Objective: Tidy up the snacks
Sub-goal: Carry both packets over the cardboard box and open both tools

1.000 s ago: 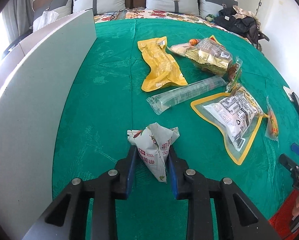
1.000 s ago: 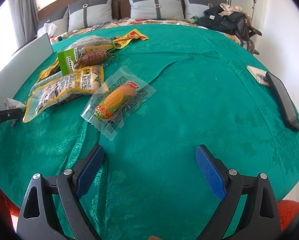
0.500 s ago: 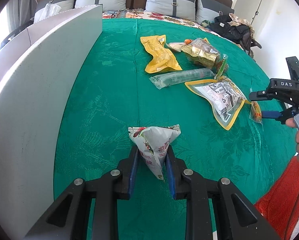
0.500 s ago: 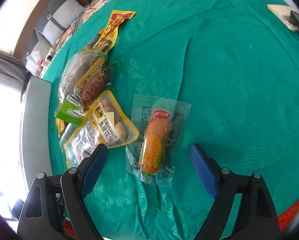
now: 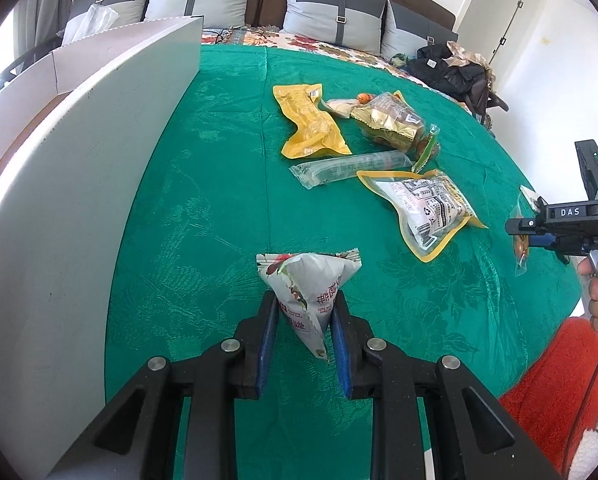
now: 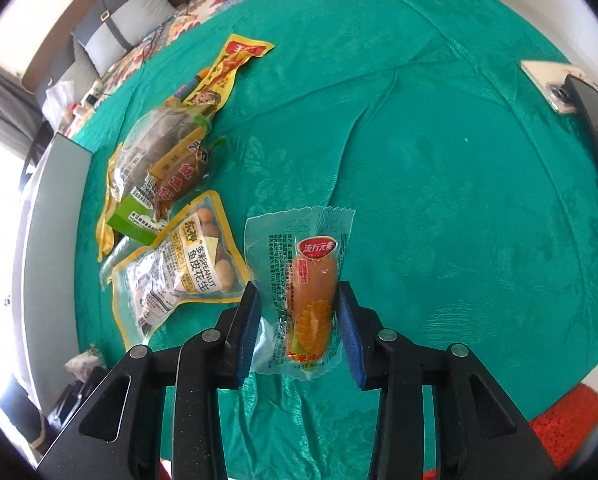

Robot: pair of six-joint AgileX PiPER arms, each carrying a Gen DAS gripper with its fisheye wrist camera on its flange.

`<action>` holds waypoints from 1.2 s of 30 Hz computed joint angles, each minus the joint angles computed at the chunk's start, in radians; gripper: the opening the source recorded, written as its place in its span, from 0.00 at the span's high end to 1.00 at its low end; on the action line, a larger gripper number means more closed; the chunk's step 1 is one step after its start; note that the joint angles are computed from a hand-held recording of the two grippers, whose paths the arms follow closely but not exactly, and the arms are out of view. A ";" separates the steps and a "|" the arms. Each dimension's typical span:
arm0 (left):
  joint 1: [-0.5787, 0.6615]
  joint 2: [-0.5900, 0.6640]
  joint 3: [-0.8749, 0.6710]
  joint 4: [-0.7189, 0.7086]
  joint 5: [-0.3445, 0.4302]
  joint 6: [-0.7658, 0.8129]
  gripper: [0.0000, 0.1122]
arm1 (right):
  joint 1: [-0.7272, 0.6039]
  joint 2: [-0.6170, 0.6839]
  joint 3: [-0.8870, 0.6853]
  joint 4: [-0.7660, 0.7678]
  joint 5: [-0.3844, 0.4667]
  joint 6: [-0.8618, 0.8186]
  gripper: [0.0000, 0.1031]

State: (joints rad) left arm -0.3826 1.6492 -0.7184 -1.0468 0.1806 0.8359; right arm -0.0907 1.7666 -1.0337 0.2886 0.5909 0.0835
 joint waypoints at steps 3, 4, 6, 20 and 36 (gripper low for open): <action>-0.004 -0.021 -0.011 0.098 0.027 -0.112 0.78 | 0.022 0.034 -0.003 -0.105 0.019 0.046 0.62; 0.004 -0.033 -0.017 0.107 0.049 -0.126 0.78 | 0.030 0.023 0.011 -0.123 -0.006 0.057 0.62; 0.027 -0.080 -0.027 0.132 0.097 -0.166 0.78 | 0.017 0.017 0.007 -0.087 0.008 0.027 0.67; 0.695 -0.249 -0.294 0.370 0.547 -0.231 0.78 | 0.414 0.049 -0.581 0.331 0.283 -0.081 0.69; 0.716 -0.298 -0.168 0.470 0.444 -0.293 0.29 | 0.558 0.028 -0.449 -0.039 0.020 0.049 0.35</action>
